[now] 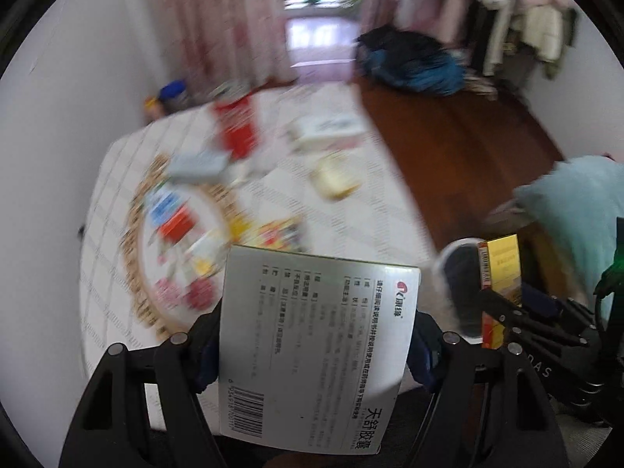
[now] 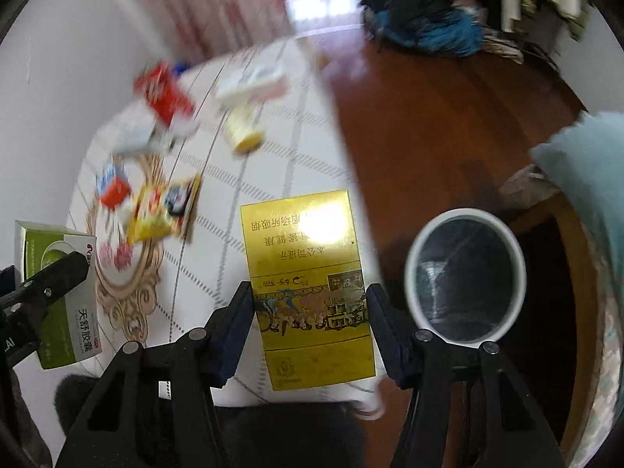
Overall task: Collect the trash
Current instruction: 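Lift both held boxes and carry them toward the white trash bin, then open the left tool over the bin while the right tool releases the yellow pack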
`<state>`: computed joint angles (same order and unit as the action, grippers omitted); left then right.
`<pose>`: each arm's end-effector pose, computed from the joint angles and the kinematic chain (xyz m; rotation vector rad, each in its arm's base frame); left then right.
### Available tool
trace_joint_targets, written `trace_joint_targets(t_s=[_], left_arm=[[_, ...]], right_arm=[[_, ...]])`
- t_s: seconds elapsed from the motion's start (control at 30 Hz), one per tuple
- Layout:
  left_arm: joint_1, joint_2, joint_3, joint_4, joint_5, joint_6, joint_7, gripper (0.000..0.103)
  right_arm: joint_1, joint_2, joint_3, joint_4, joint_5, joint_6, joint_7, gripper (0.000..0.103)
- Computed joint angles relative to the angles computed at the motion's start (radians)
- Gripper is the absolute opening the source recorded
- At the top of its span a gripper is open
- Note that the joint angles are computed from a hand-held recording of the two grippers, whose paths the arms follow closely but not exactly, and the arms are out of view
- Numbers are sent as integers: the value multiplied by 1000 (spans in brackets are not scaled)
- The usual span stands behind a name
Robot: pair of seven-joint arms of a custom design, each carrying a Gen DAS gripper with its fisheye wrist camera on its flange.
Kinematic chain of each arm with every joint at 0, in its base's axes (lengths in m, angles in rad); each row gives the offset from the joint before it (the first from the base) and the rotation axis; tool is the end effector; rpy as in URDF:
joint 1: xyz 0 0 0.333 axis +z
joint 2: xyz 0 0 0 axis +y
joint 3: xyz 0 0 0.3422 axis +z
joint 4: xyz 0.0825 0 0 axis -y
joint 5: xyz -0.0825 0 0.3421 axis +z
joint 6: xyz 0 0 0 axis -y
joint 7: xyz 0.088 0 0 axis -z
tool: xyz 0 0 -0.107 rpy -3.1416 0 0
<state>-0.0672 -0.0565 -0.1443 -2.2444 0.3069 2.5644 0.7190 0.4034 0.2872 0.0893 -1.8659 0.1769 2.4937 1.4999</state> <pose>0.4981 -0.1128 0.4806 -2.3454 1.5333 -0.4324 0.5541 0.2905 0.4477 -2.3351 1.4936 -0.0772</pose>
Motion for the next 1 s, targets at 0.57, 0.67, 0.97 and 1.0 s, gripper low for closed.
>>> trace_joint_targets(t_s=[0.57,0.67,0.97,1.0], left_arm=[[-28,722,-184,773,-454,-120,471,73],[-42,843,-190,927,-480,-213,484,74],[-112,953,-148,1103,-448,-305,464,99],[-124,953,-135,1113,-430,-317,454,99]], right_arm=[[-233,179,-119,140,30,-81,39,60],[-250,259,-124,193,34,-97,53,60],[-297,436,-122,347,63,-155,91,61],[-296,451,-125,362,56,-160,90,61]])
